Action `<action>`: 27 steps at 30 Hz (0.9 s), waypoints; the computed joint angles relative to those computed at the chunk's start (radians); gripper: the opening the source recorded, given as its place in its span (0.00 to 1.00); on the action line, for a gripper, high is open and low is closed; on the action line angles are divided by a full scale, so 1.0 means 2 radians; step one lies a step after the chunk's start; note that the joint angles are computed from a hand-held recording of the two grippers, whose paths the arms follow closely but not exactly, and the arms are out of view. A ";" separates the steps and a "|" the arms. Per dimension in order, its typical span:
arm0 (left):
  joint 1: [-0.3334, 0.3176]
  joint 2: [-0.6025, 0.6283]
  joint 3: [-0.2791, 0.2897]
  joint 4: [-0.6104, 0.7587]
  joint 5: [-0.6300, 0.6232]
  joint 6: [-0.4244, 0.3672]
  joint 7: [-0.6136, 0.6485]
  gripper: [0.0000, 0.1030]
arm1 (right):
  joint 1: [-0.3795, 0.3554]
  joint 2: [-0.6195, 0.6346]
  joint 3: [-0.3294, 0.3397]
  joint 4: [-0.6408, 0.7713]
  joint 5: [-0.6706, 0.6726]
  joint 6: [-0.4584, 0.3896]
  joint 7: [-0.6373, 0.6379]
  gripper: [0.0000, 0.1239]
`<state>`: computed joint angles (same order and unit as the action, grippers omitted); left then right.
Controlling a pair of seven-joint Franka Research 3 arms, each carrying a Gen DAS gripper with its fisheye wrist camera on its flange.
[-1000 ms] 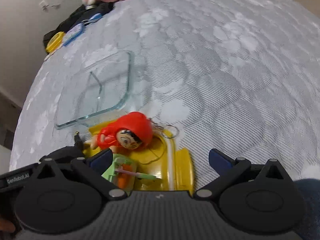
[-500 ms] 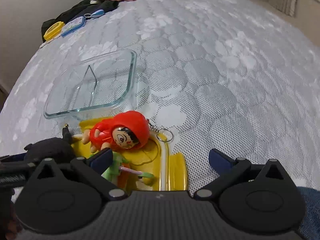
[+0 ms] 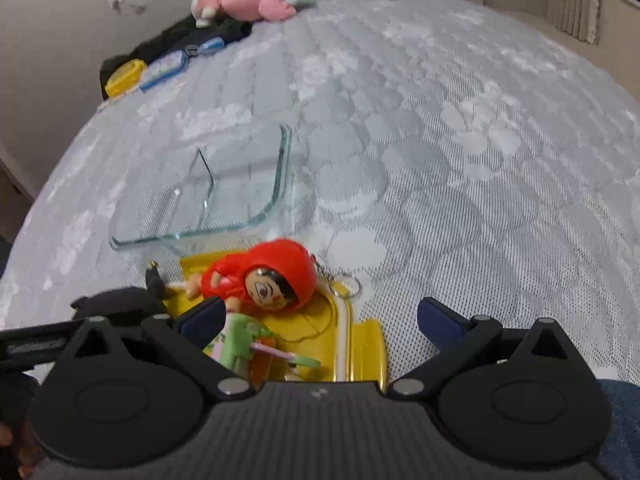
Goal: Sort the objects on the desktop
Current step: 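Grasp the black plush cat with the left gripper, then lift the black plush cat and carry it into the glass container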
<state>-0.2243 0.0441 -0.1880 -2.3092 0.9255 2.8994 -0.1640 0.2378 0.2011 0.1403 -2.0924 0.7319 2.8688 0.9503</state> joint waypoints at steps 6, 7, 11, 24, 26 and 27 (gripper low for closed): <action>0.002 -0.006 0.005 -0.004 0.035 0.015 -0.050 0.74 | 0.000 0.002 0.000 0.005 0.006 -0.003 0.001 0.83; 0.004 -0.009 0.005 -0.006 0.043 0.021 -0.060 0.74 | -0.002 0.002 0.001 0.005 0.012 -0.003 -0.002 0.83; 0.012 -0.035 -0.001 -0.007 0.077 0.016 -0.080 0.74 | -0.005 0.002 0.002 0.008 0.025 -0.010 -0.005 0.83; 0.044 -0.018 -0.007 0.098 0.216 -0.079 -0.173 0.74 | -0.001 0.005 -0.004 0.012 0.007 -0.019 0.016 0.83; 0.033 0.000 -0.006 0.119 0.239 -0.115 -0.193 0.74 | -0.001 0.007 -0.005 0.012 0.006 -0.019 0.020 0.83; 0.025 0.007 -0.008 0.127 0.243 -0.143 -0.191 0.75 | -0.001 0.008 -0.004 0.012 0.005 -0.020 0.021 0.83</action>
<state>-0.1740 0.0574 -0.2031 -2.0549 1.4118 2.6142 -0.5454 0.2355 0.2172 0.1314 -2.0675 0.7410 2.8292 0.9933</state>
